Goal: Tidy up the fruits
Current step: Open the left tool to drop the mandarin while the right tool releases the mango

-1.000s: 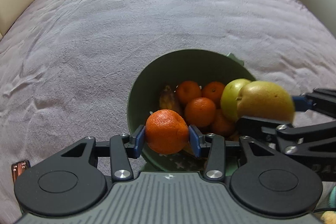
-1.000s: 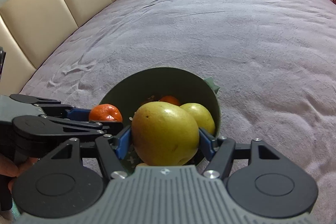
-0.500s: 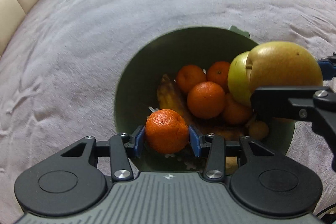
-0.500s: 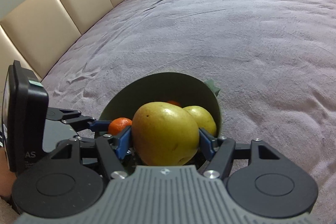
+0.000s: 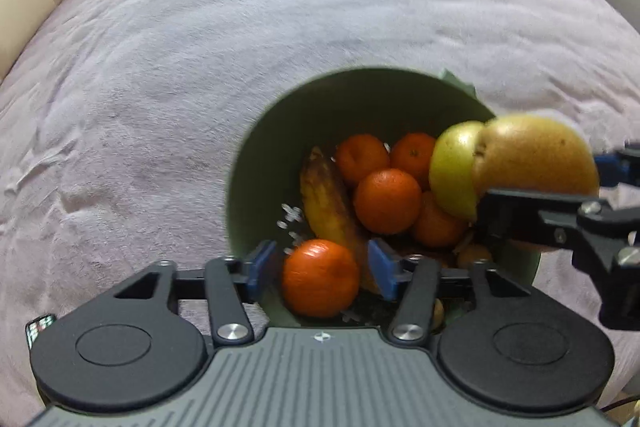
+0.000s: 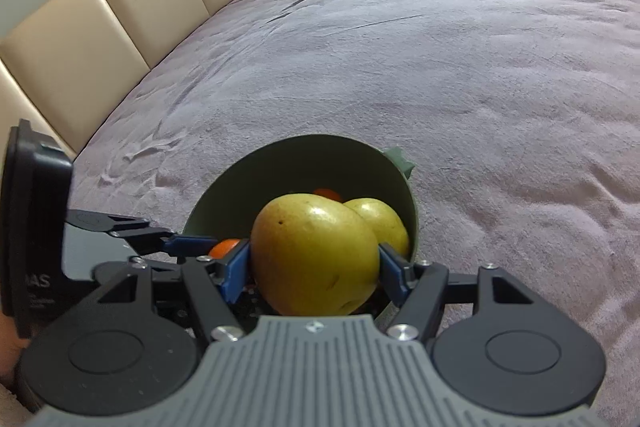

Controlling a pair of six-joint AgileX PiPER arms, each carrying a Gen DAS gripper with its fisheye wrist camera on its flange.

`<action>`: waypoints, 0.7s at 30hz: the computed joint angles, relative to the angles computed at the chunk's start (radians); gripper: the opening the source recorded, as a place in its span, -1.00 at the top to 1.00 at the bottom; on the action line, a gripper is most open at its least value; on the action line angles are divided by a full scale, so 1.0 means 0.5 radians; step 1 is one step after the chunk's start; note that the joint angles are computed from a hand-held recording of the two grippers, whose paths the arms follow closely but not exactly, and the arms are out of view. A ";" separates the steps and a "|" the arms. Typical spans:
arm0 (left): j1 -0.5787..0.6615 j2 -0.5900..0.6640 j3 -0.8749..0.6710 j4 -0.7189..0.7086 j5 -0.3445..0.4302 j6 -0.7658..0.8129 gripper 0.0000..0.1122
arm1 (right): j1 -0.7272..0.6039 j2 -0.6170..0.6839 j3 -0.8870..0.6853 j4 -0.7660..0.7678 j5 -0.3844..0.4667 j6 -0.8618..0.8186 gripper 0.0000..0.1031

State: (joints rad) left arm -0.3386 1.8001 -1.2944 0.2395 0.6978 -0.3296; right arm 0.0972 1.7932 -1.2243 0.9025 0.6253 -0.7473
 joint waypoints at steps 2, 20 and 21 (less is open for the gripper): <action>0.039 -0.053 0.018 -0.084 -0.021 0.026 -0.24 | 0.005 -0.014 0.012 -0.018 -0.021 0.016 -0.24; 0.393 -0.325 0.245 -0.863 -0.209 0.089 -0.20 | 0.201 -0.003 0.062 0.048 -0.065 -0.138 -0.24; 0.393 -0.319 0.242 -0.873 -0.211 0.095 -0.20 | 0.224 0.013 0.057 0.026 -0.079 -0.126 -0.24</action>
